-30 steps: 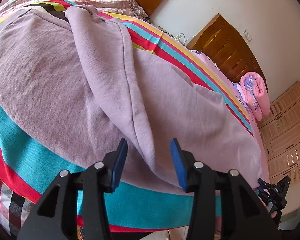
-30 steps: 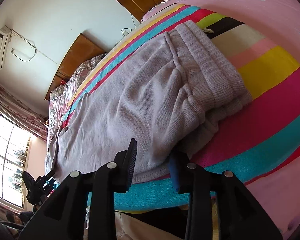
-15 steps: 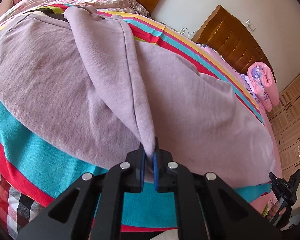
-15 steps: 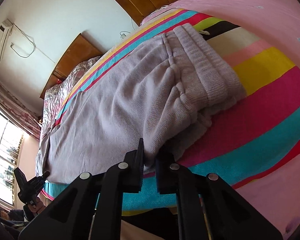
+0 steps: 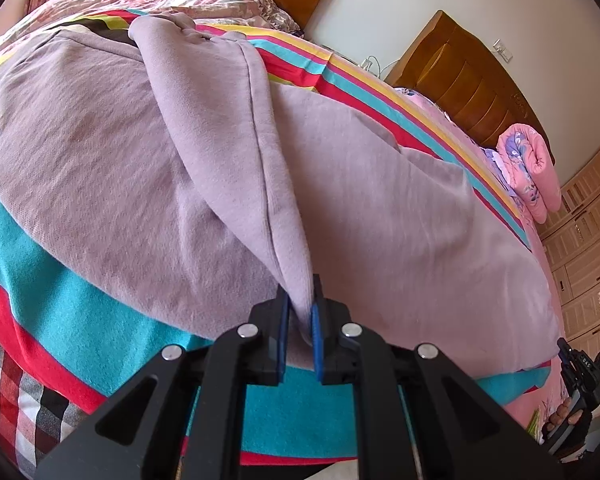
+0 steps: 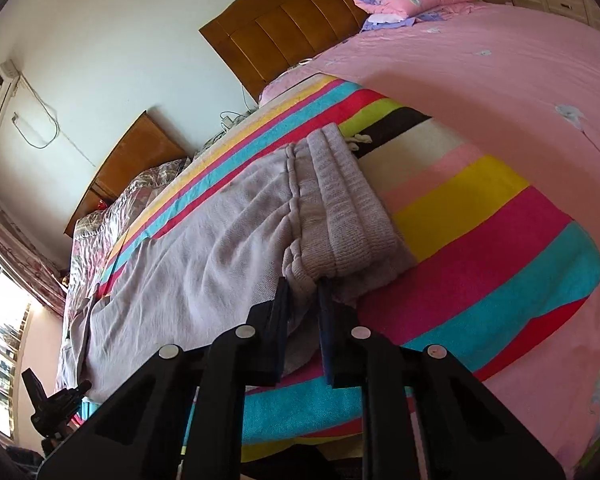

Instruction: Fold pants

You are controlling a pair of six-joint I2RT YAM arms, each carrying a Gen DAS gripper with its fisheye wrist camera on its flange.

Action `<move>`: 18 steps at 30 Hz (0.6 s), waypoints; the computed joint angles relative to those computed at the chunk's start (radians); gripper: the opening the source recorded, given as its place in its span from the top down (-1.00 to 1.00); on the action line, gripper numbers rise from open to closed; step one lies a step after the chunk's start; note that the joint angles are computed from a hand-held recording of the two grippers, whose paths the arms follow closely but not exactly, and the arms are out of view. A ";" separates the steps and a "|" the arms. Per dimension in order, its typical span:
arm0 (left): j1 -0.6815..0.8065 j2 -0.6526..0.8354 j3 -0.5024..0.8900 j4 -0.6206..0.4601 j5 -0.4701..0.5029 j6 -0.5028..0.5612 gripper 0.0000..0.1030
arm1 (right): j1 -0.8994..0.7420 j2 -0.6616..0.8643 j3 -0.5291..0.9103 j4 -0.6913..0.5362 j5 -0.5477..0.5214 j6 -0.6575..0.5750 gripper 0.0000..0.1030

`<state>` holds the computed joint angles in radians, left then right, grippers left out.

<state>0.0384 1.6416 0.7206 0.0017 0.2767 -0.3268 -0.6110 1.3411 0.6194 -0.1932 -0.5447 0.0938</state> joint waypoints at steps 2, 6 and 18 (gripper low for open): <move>-0.001 0.001 0.000 0.002 0.001 0.000 0.78 | -0.001 0.066 0.005 0.009 0.021 -0.004 0.74; 0.011 0.006 -0.007 0.018 0.025 -0.002 0.78 | -0.006 0.045 0.013 -0.024 0.034 -0.015 0.54; 0.020 0.018 0.006 0.011 0.044 0.013 0.77 | 0.670 0.233 0.400 -0.120 0.251 -0.057 -0.15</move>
<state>0.0586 1.6598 0.7268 0.0123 0.3208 -0.3136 0.0595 1.5738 1.0192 -0.3135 -0.2933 0.0373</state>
